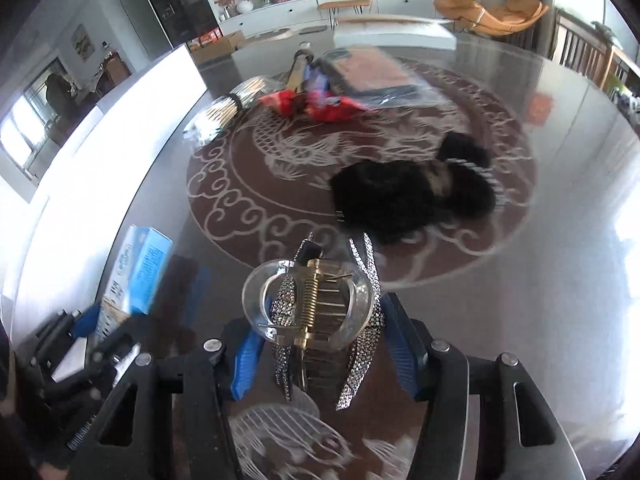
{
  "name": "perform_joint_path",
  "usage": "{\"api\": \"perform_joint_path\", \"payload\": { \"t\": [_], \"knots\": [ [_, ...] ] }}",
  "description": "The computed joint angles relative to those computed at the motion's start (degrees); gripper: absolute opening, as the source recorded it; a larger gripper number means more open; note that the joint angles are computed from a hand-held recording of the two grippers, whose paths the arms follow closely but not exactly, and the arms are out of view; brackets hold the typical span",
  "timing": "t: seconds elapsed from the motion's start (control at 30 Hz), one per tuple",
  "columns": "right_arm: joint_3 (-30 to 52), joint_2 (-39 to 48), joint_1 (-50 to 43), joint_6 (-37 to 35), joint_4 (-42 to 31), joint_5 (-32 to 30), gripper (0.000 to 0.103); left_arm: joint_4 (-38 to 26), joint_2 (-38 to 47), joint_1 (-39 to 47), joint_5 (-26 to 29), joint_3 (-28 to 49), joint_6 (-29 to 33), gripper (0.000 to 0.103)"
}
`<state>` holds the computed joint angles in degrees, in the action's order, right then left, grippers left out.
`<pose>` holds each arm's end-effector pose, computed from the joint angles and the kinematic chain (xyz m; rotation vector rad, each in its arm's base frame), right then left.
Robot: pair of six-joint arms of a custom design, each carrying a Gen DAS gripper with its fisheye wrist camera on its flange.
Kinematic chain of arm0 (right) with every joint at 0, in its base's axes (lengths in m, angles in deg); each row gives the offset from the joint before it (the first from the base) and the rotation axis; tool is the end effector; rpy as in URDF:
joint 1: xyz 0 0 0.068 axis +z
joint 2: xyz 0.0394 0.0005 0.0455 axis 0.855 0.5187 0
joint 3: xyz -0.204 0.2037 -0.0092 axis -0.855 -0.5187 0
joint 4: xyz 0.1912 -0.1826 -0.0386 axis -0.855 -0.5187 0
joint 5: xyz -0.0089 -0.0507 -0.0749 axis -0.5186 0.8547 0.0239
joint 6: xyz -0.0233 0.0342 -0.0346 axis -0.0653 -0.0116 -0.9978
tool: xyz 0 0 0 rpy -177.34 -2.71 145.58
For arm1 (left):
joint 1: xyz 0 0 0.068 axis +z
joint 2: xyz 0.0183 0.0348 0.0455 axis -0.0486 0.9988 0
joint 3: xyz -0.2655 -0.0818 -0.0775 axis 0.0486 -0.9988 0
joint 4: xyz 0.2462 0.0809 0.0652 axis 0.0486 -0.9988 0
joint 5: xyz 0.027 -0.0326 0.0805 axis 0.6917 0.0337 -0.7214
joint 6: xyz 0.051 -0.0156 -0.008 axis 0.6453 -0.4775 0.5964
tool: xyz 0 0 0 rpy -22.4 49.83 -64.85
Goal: Organize objects
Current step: 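Carry the box and hair clip into the white bin and open both grippers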
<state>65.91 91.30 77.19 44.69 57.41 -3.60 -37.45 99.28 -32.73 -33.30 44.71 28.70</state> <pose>0.2724 0.0909 0.1550 0.0432 2.6267 0.2402 0.2244 -0.1272 0.1441 0.2913 2.4157 -0.3025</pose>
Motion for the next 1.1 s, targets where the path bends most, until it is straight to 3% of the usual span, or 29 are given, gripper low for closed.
{"api": "perform_joint_path", "payload": {
  "t": [0.17,0.33,0.43,0.53,0.63,0.67,0.7,0.77,0.87,1.1],
  "knots": [
    [5.83,-8.52,2.00,-0.90,-8.60,-3.35,0.056,-11.04,-15.48,5.56,6.65,2.16,-0.13,0.044],
    [21.10,-3.56,12.22,1.08,-9.78,-7.39,0.056,-22.30,-24.94,23.71,11.94,7.47,7.51,0.043],
    [33.18,6.14,18.48,0.82,-10.72,-9.28,0.056,-24.03,-23.11,34.81,12.48,9.51,13.25,0.043],
    [47.44,19.04,23.91,-1.06,-14.36,-7.06,0.056,-23.44,-16.95,43.20,11.90,11.03,18.56,0.043],
    [57.76,28.47,27.30,-0.45,-20.42,-5.81,0.058,-24.74,-9.14,46.79,6.69,13.49,19.40,0.045],
    [62.19,32.06,27.96,-0.21,-24.13,-5.26,0.063,-25.93,-6.47,47.47,5.03,14.71,18.86,0.048],
    [63.73,33.50,28.20,-0.03,-25.97,-5.20,0.066,-26.91,-4.45,48.13,3.97,15.58,18.04,0.060],
    [60.96,32.25,28.21,0.25,-24.63,-5.01,0.077,-26.38,-3.80,49.16,3.50,14.98,16.47,0.075],
    [50.69,24.94,28.07,-0.56,-18.77,-1.17,0.092,-23.63,-6.14,47.88,3.28,12.13,14.91,0.077],
    [20.57,4.49,21.63,0.03,-4.80,8.13,0.098,-22.41,-15.35,35.09,1.74,9.13,9.55,0.077]
  ]
}}
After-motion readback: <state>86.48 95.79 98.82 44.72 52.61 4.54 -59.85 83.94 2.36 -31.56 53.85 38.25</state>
